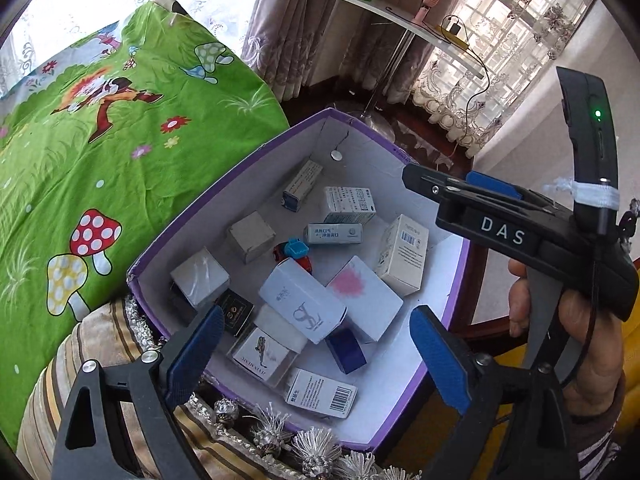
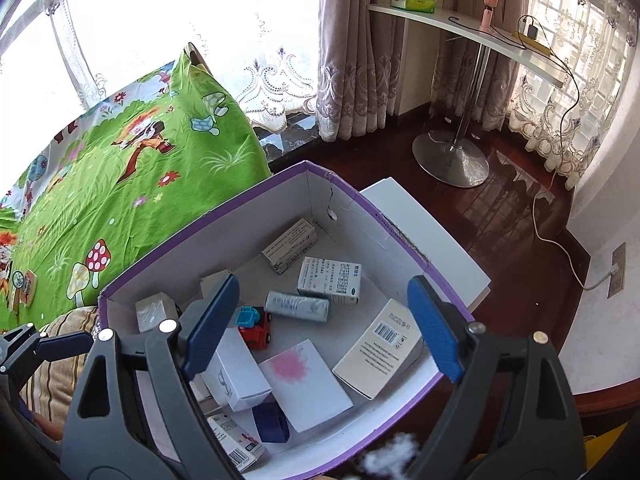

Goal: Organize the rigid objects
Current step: 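Carry both boxes into the purple box and open both grippers, then withdraw both tools back to the remaining items on the bedspread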

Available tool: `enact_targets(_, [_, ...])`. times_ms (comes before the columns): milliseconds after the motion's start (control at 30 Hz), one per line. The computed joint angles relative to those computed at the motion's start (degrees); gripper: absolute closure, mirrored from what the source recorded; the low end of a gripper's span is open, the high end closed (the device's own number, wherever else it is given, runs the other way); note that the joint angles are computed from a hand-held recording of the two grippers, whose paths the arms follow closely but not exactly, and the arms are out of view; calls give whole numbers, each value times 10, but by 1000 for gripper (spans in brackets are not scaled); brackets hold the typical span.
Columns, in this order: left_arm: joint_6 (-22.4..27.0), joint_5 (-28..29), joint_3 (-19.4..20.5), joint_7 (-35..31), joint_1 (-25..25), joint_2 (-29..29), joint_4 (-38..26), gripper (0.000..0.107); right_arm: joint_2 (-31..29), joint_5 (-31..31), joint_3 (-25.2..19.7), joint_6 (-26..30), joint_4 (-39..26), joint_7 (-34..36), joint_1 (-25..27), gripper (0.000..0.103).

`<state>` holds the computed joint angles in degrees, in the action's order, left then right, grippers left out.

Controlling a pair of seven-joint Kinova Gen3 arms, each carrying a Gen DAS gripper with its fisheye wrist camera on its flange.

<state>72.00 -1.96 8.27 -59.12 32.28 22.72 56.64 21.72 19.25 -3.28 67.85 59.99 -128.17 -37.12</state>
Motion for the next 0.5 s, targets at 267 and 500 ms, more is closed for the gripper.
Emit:
enact_targets(267, [-30, 12, 2, 2, -14, -22, 31, 12, 4, -1, 0, 11, -12, 3, -4, 15])
enact_targets(500, [-62, -13, -1, 7, -17, -54, 64, 12, 13, 1, -1, 28, -38, 11, -16, 15])
